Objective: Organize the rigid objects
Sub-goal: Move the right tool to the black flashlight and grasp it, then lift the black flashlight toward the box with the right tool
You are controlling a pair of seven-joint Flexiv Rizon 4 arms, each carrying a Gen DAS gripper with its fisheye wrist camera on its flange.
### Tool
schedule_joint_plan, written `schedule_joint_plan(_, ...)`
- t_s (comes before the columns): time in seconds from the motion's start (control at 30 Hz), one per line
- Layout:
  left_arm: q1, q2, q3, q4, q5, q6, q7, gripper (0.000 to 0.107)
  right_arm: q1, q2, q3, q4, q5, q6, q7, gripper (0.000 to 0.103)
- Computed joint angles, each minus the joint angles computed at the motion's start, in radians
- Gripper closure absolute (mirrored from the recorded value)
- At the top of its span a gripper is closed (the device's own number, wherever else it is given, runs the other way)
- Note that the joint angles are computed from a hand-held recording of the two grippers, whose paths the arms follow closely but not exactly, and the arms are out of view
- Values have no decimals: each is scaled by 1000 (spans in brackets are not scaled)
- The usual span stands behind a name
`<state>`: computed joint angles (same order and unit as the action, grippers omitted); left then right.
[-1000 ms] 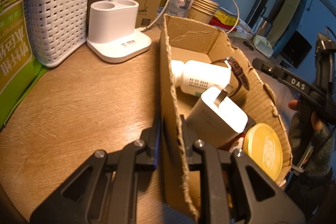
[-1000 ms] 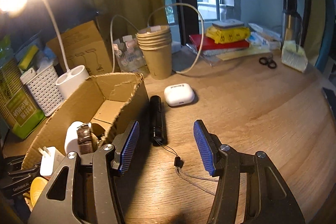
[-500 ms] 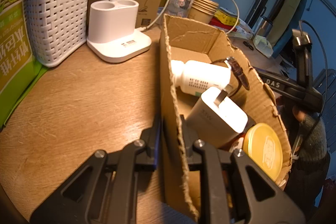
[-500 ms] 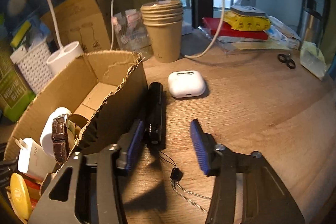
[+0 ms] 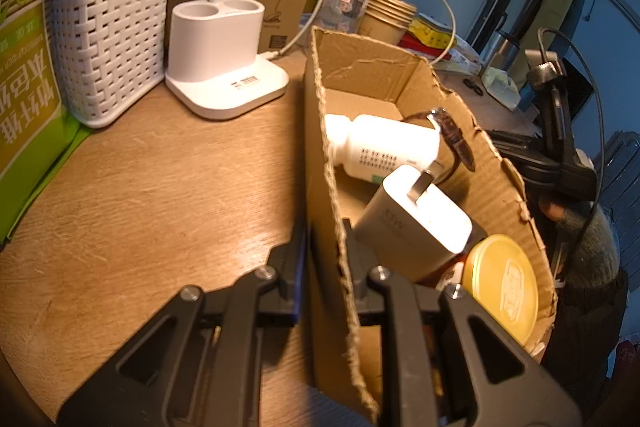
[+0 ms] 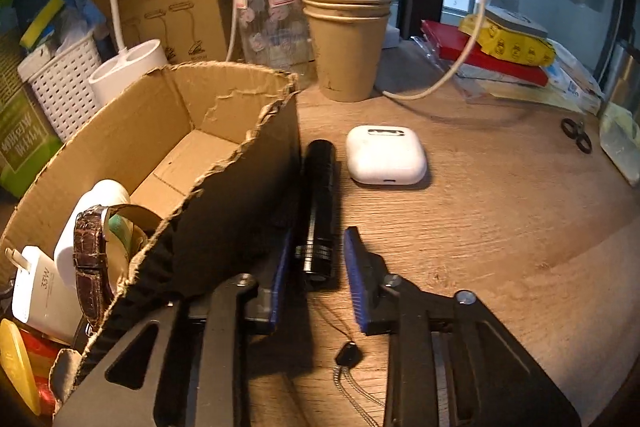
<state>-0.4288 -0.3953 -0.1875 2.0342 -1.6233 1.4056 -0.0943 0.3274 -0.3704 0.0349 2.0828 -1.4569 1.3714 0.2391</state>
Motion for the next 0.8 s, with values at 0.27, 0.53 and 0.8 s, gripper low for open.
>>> schedule_joint_plan(0.27,0,0,0,0,0,0,0,90,10,24,-2,6,-56,-41,55,81)
schedule_joint_plan(0.53,0,0,0,0,1,0,-1,90,-8,87,43,37,-102,-132,119,82)
schedule_joint_plan(0.8,1,0,0,0,1,0,-1,90,-8,166,83,65,-123,-213,136,82)
